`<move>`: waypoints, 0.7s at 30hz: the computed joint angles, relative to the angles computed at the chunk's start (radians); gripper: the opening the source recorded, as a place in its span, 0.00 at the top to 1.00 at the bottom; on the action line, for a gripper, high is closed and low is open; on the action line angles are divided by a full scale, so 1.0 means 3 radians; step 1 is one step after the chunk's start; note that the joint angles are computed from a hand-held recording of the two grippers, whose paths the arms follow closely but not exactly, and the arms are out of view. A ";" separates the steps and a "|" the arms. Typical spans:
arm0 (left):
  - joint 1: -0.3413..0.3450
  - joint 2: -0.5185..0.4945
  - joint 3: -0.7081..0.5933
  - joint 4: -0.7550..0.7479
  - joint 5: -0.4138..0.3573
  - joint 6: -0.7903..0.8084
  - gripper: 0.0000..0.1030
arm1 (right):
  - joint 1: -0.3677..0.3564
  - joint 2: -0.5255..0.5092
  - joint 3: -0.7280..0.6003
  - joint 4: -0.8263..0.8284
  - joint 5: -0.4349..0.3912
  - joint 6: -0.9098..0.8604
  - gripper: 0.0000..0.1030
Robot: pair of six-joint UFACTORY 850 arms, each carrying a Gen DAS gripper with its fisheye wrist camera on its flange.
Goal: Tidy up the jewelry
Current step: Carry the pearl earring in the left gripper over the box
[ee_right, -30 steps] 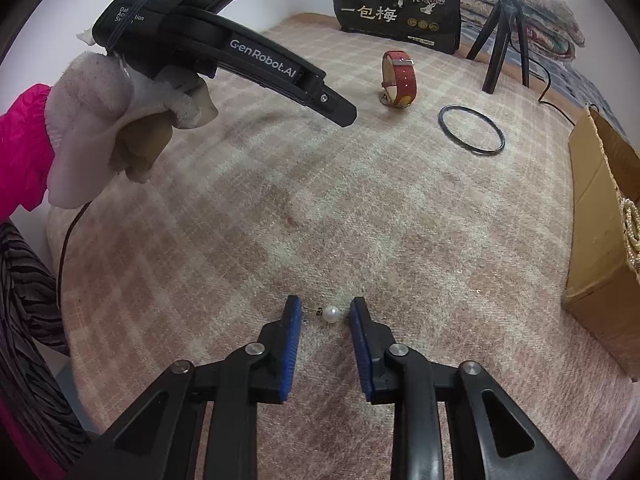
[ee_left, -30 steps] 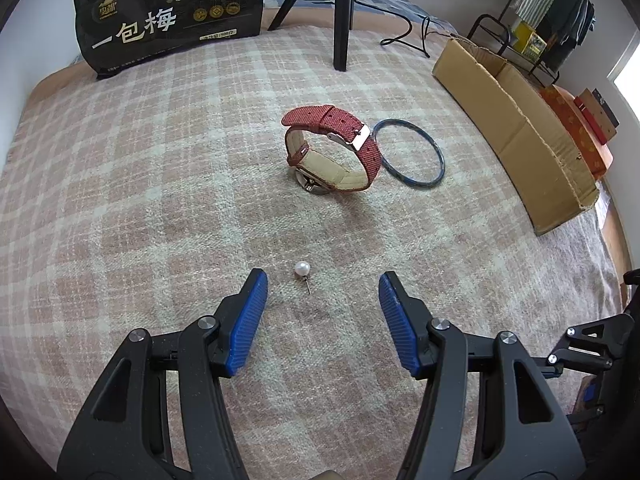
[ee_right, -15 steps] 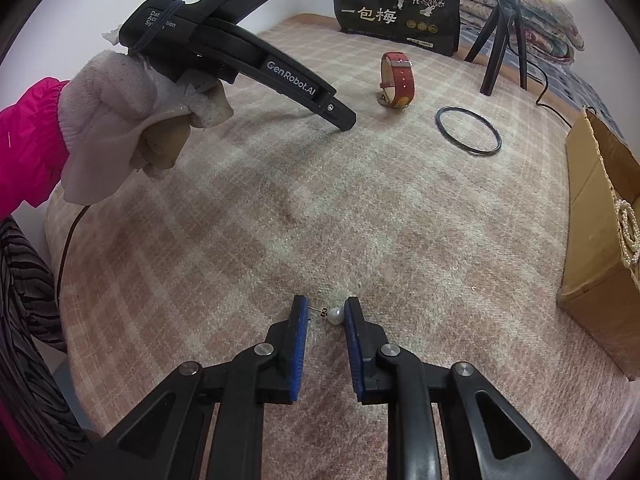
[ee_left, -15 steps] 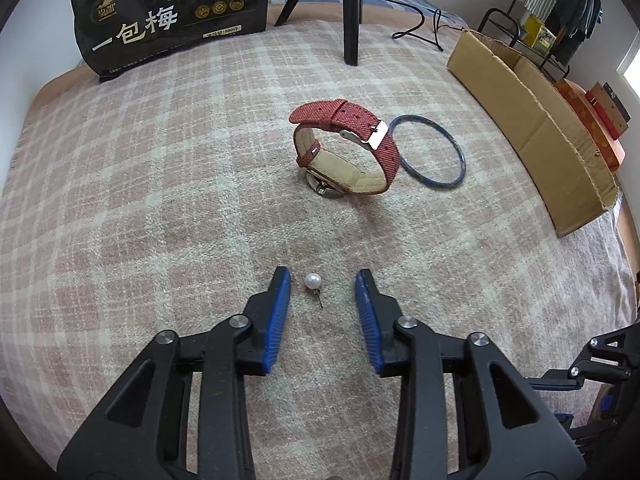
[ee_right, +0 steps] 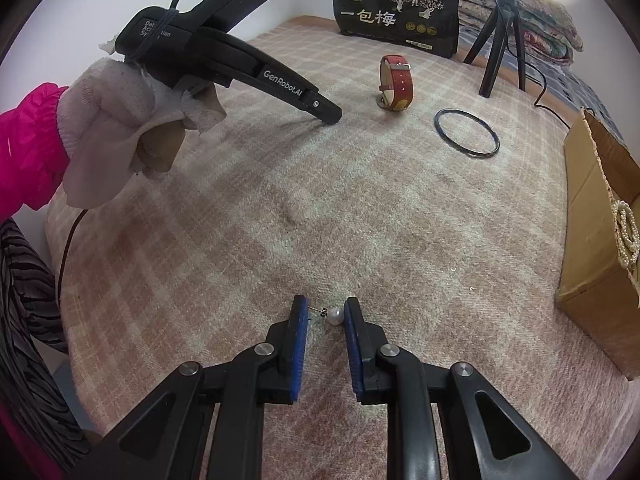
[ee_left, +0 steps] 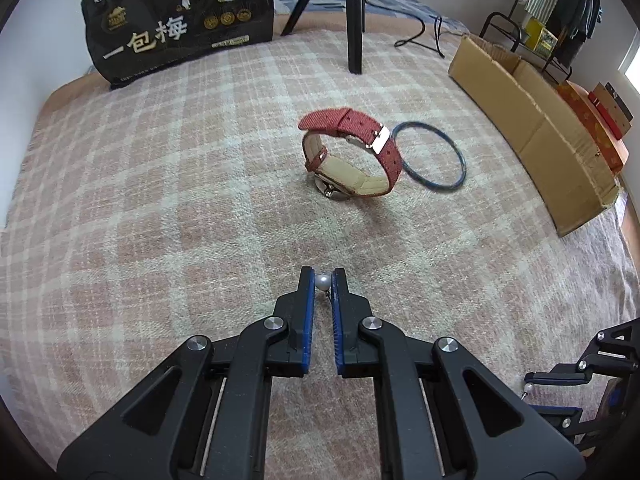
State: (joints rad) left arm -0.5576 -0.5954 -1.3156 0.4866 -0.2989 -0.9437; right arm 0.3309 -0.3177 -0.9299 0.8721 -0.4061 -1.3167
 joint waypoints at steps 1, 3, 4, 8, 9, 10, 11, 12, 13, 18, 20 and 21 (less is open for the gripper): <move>-0.0001 0.0022 0.0018 0.0016 0.0014 -0.0028 0.94 | -0.0008 0.0020 0.0009 0.0022 0.0001 -0.0023 0.83; -0.0011 0.0079 0.0061 0.0101 0.0032 -0.0127 0.94 | -0.0020 0.0055 0.0024 0.0065 -0.0004 -0.0059 0.83; -0.0017 0.0101 0.0076 0.0168 0.0033 -0.0198 0.94 | -0.0031 0.0077 0.0033 0.0095 -0.0012 -0.0087 0.83; -0.0037 0.0200 0.0139 0.0388 0.0061 -0.0446 0.94 | -0.0040 0.0156 0.0080 0.0165 0.0004 -0.0173 0.83; -0.0045 0.0229 0.0155 0.0462 0.0073 -0.0528 0.94 | -0.0042 0.0177 0.0093 0.0180 0.0008 -0.0195 0.83; -0.0050 0.0253 0.0165 0.0511 0.0078 -0.0582 0.94 | -0.0048 0.0203 0.0105 0.0200 0.0011 -0.0224 0.83; -0.0057 0.0273 0.0170 0.0551 0.0086 -0.0626 0.94 | -0.0052 0.0219 0.0107 0.0208 0.0011 -0.0233 0.83; -0.0066 0.0297 0.0173 0.0623 0.0094 -0.0701 0.94 | -0.0060 0.0237 0.0112 0.0228 0.0008 -0.0254 0.83; -0.0073 0.0313 0.0171 0.0672 0.0102 -0.0753 0.94 | -0.0068 0.0259 0.0121 0.0261 0.0012 -0.0286 0.83; -0.0108 0.0359 0.0115 0.0813 0.0164 -0.0915 0.94 | -0.0124 0.0342 0.0131 0.0381 0.0042 -0.0392 0.83; -0.0134 0.0366 0.0083 0.0920 0.0175 -0.1010 0.94 | -0.0162 0.0377 0.0129 0.0448 0.0044 -0.0446 0.83; -0.0143 0.0362 0.0065 0.0923 0.0181 -0.1008 0.94 | -0.0181 0.0391 0.0126 0.0473 0.0043 -0.0464 0.83</move>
